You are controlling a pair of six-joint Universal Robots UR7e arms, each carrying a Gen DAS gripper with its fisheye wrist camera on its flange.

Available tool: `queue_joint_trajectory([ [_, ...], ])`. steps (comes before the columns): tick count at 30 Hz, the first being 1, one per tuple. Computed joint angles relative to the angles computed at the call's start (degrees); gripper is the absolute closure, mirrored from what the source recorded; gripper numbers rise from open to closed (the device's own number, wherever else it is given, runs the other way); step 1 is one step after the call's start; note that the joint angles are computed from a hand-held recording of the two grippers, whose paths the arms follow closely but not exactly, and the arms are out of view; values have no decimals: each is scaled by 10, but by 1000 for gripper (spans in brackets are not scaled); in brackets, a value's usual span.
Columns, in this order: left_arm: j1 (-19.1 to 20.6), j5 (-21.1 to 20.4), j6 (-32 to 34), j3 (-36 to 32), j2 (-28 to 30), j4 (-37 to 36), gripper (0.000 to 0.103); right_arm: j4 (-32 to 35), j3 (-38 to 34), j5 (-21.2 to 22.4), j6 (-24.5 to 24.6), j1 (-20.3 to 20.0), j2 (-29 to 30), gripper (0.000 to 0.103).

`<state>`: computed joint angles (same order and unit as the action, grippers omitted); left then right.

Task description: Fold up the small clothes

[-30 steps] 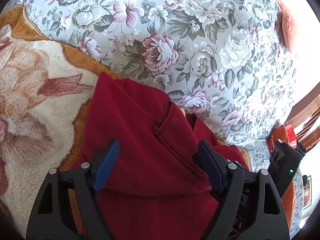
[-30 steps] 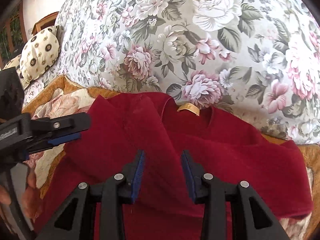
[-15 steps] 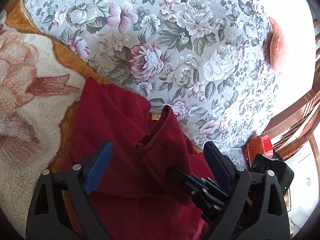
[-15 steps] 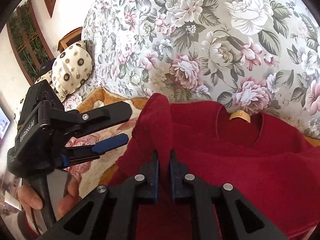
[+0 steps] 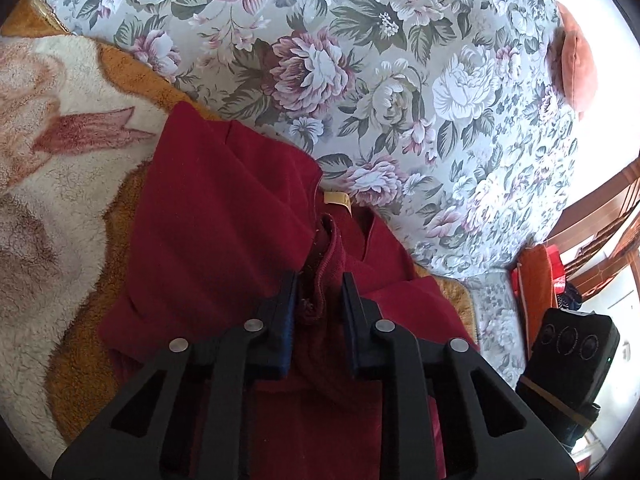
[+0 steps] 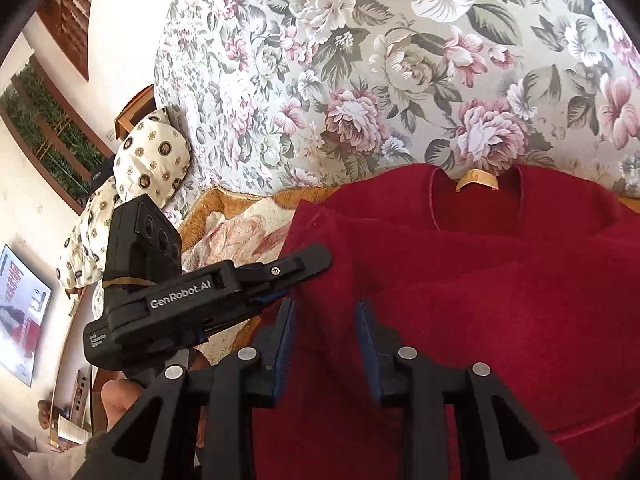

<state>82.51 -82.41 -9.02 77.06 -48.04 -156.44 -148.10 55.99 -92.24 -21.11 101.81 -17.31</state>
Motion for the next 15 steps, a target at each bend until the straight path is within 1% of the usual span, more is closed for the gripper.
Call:
queue_joint_trajectory([
  [1, -3, 14, -1, 3, -3, 0, 88, -13, 18, -14, -6, 1, -13, 73],
  [2, -7, 35, -4, 7, -7, 3, 89, -36, 39, -26, -11, 1, -27, 73],
  [3, -9, 45, -6, 10, -11, 2, 89, -68, 64, -41, -16, 1, -43, 73],
  [5, -10, 49, -8, 18, -21, -12, 90, -147, 112, -85, -27, -1, -74, 73],
  [7, -14, 63, 2, 27, -30, -33, 90, -220, 138, -142, -24, -3, -95, 73],
  [8, -15, 64, 8, 31, -35, -45, 90, -237, 143, -153, -20, -5, -102, 72],
  [9, -16, 66, 11, 31, -36, -51, 90, -245, 144, -166, -12, -9, -109, 71],
  [11, -16, 68, 15, 30, -37, -61, 90, -232, 122, -222, 10, -12, -105, 61],
  [12, -15, 68, 16, 29, -37, -64, 90, -213, 107, -242, 20, -14, -100, 60],
  [13, -14, 67, 14, 27, -37, -65, 90, -196, 94, -253, 29, -17, -93, 60],
  [15, -11, 52, 14, 22, -38, -68, 90, -174, 78, -265, 40, -23, -84, 60],
])
